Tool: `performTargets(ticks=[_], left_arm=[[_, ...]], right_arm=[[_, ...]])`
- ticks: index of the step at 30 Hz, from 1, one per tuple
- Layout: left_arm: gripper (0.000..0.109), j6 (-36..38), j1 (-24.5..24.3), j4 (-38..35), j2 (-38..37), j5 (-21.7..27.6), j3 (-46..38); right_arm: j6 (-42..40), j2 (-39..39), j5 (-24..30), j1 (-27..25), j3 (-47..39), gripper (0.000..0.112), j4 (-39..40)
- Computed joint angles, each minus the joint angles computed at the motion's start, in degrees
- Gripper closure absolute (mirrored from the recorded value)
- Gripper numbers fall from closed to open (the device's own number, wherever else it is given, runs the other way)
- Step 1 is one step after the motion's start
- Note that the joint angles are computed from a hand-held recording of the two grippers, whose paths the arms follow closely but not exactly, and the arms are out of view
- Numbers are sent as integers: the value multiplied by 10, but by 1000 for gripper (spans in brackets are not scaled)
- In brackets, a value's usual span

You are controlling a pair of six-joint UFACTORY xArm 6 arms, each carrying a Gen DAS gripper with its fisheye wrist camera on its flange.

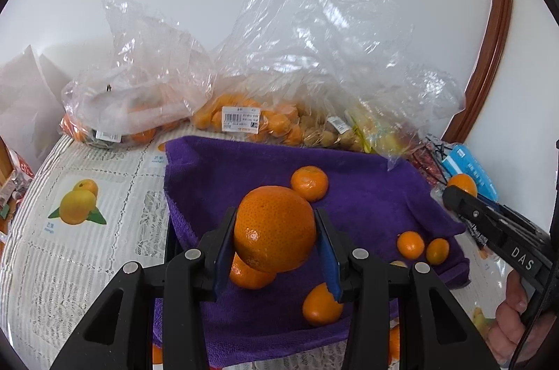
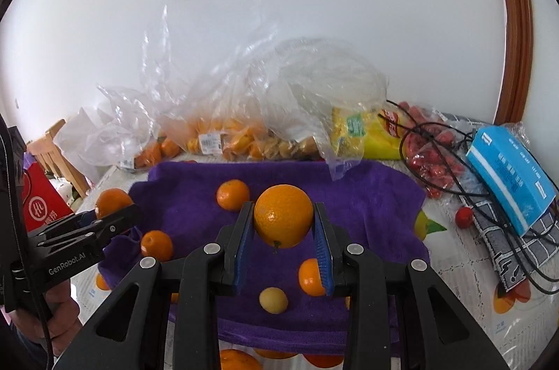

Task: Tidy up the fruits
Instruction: 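Lower both oranges onto the towel and open both grippers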

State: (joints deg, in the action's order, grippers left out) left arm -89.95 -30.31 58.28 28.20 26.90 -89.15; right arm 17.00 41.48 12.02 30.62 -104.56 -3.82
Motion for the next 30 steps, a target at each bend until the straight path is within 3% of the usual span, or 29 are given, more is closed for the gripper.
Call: performTargets(ticks=[6,13,17,21,26,30], left_arm=[[68,25,7,-40,5,-6,7],[68,-3,15,-24,0,-13,19],[68,1,20,-39,2,-20,20],[68,1,20,-37,3,-27,21],[68,-2,21,-37,3,-33,22],[68,4,19,-40,7,-31,17]], right_arm=[[25,1,-4,-13,8,80,-18],[44,1,-11,-25,16,80,-19],[-15,11,4,-18,5,80,51],[-29,20,23,-11,-6,80,49],[-109,35,70,-1,-30,80,128],[-95,42,101,3,-41,80,89]])
